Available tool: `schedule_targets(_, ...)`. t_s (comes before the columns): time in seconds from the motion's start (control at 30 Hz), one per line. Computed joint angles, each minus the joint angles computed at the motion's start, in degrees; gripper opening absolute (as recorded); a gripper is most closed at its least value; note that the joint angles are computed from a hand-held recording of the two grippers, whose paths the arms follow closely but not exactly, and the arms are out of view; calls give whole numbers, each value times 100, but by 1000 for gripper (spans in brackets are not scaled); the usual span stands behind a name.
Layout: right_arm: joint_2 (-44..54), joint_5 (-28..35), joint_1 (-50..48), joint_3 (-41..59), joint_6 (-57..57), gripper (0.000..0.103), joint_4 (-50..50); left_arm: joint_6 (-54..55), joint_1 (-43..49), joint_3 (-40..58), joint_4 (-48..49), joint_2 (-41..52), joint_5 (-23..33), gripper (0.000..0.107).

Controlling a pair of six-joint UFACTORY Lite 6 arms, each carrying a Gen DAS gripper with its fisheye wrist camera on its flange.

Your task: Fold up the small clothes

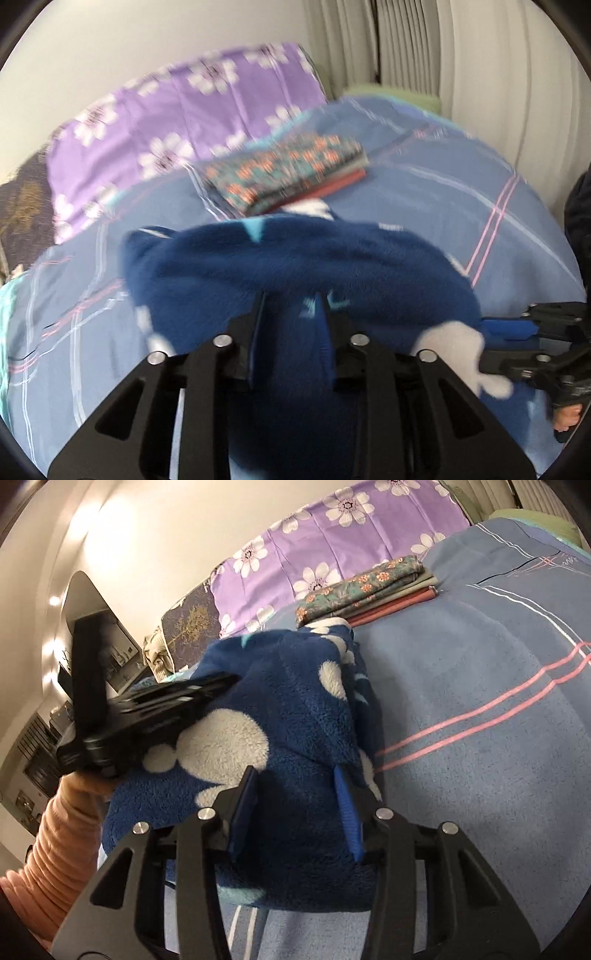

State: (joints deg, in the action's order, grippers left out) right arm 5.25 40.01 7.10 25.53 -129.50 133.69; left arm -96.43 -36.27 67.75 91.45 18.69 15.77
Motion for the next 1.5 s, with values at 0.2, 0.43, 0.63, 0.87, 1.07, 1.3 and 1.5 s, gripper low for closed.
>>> schedule_targets(0.2,66,301,-202,-141,-124,44,-90,-1698,-951,-2806,1125,-2848,1187,78)
schedule_targets(0.43,-229,169,-63,-356,-319,44,156,-1257,-2999,-3655,-204,-2941,2631,88)
schedule_targets(0.63,-289,136,-39,-402,-392,44,241,-1841,-2675,-2637,2,-1083,2584,88)
schedule_targets(0.87,-523,-276,457,-595,-1358,46,1457,-1239,-2645,-2760,-1089,-1240,3226,89)
schedule_targets(1.07,-578,-400,589,-594,-1567,49,1614,-1719,-2465,-3417,-1018,-1847,2745,78)
schedule_targets(1.3,505,390,-553,-108,162,82,-244,-1244,-3077,-2648,-1092,-1199,3550,72)
schedule_targets(1.5,-188,-310,156,-462,-921,82,1117,-1390,-2921,-2303,-990,-713,3798,72)
